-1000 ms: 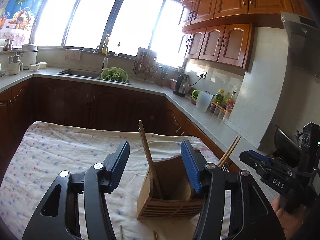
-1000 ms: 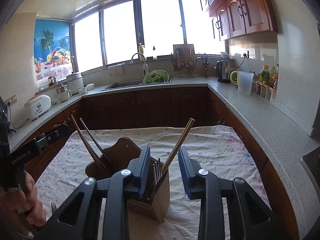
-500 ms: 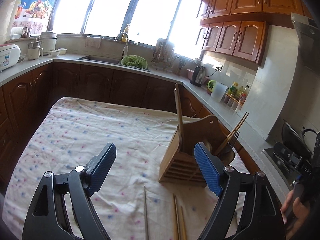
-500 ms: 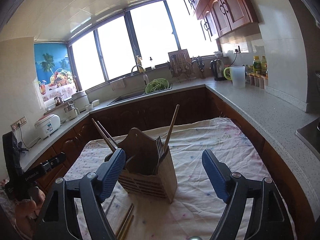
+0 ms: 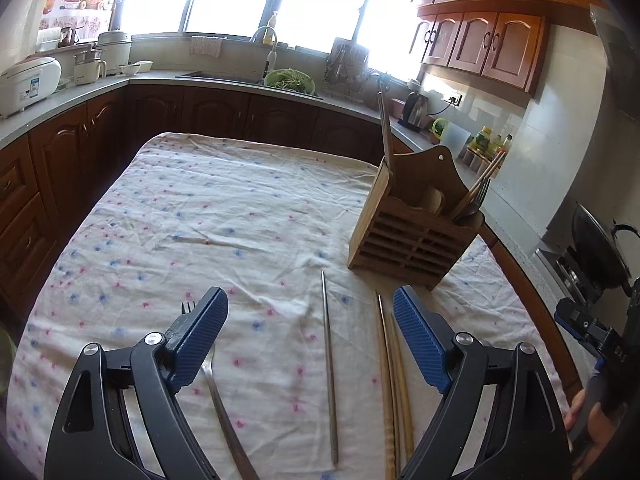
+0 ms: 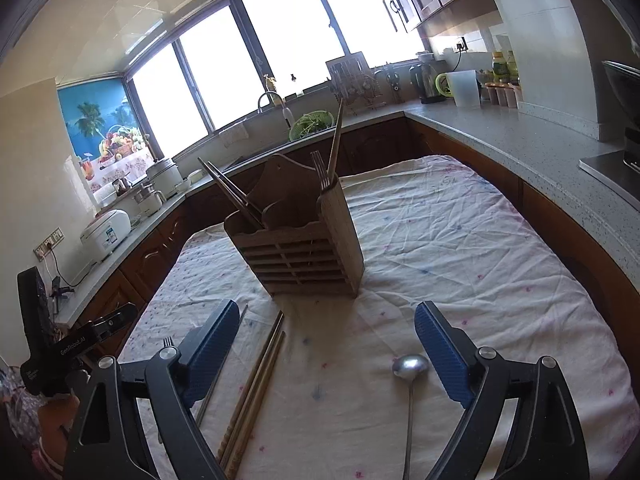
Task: Organize utensils
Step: 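Withdraw both grippers from the holder back over the remaining utensils, then grasp the long silver spoon with the right gripper while the left grasps a bamboo chopstick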
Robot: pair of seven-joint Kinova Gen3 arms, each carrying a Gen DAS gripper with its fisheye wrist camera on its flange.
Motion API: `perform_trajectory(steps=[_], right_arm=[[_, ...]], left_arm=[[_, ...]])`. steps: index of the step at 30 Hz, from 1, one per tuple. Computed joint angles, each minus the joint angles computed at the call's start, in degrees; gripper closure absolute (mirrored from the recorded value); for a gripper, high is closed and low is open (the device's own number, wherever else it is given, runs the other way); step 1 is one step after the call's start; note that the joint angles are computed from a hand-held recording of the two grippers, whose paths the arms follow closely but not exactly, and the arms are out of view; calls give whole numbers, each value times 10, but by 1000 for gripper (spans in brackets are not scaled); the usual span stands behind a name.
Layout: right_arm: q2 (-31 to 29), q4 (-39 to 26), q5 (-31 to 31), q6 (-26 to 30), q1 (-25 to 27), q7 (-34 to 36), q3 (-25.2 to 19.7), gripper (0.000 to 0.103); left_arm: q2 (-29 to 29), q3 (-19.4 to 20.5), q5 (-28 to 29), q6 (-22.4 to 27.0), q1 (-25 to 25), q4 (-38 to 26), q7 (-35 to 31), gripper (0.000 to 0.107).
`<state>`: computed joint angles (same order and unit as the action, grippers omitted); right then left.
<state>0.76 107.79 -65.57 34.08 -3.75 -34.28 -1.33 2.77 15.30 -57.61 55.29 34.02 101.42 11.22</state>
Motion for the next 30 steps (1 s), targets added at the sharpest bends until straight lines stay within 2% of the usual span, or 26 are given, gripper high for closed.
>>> perform_trajectory(steps=[15,22,30], right_arm=[[-35,83,8,-5,-12,24,22,12],[-37,94,32,-16,-18,7,22,12],[-30,93,43,-25,-16,-3,25,12]], left_arm=[[-1,21,34,9,26,34,24,18],[8,17,42,2,36,37,25,18],[20,6,52,-6,40,20,-5,18]])
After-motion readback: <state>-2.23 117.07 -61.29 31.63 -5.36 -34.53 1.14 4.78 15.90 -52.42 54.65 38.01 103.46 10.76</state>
